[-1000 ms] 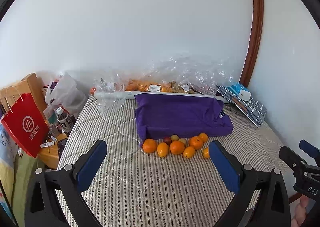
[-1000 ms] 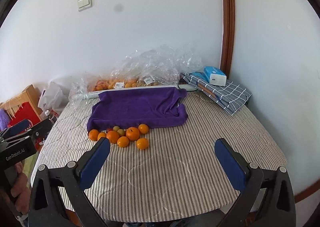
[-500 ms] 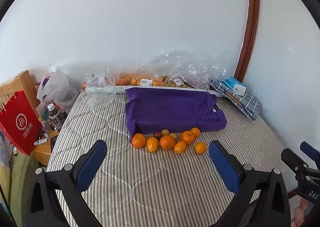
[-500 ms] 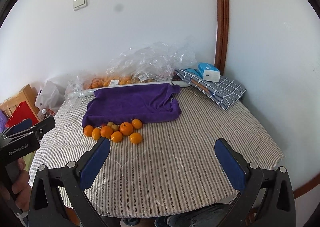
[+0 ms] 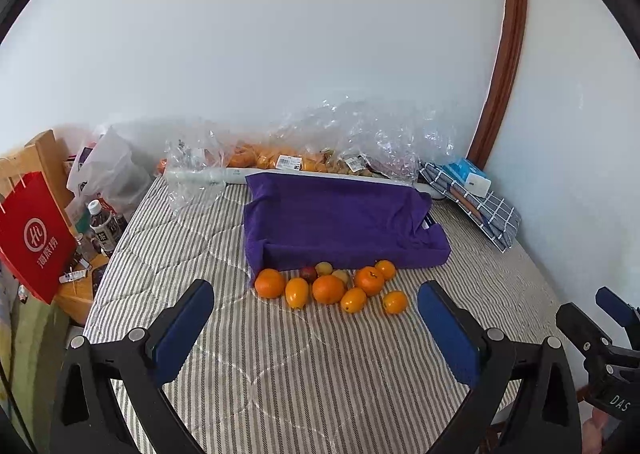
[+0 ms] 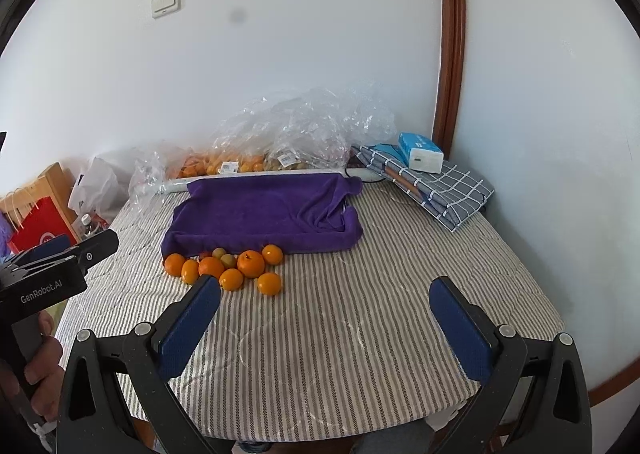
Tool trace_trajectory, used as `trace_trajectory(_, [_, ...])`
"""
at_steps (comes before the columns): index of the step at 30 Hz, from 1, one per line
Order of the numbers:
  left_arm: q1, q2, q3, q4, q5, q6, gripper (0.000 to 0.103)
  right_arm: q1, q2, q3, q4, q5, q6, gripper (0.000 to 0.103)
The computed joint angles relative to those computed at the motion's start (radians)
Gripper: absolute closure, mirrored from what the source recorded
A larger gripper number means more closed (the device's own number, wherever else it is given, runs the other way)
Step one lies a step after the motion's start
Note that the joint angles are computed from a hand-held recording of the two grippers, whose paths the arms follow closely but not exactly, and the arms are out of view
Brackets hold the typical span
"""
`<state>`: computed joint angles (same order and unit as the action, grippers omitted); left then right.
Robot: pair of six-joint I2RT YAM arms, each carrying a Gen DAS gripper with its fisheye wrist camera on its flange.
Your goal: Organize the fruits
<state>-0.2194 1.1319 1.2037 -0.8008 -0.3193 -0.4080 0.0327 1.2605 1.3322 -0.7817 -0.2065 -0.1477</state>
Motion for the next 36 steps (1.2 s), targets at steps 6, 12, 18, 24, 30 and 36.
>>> trace_trajectory(6, [-0.011, 0.017, 0.008, -0.003, -0.035, 0.002, 0.0, 0.008, 0.006, -0.009, 0.014, -0.01, 0.009, 0.0])
trace_trajectory(12, [-0.013, 0.015, 0.001, 0.008, -0.037, -0.003, 0.0, 0.005, 0.025, 0.002, 0.012, -0.022, 0.006, 0.0])
trace_trajectory(18, [-0.015, -0.006, -0.017, 0.024, -0.055, -0.001, 0.0, 0.009, 0.02, -0.016, 0.037, -0.023, 0.012, 0.0])
trace_trajectory(24, [0.006, -0.006, -0.019, 0.027, -0.041, -0.019, 0.0, 0.027, 0.0, -0.045, 0.078, 0.002, 0.008, 0.0])
trace_trajectory(30, [0.009, -0.035, -0.044, 0.061, -0.05, -0.001, 0.001, 0.021, 0.008, -0.05, 0.11, -0.019, 0.016, 0.0])
trace_trajectory(36, [0.046, -0.029, -0.049, 0.074, -0.035, 0.016, 0.001, 0.047, 0.01, -0.069, 0.163, -0.004, 0.006, 0.0])
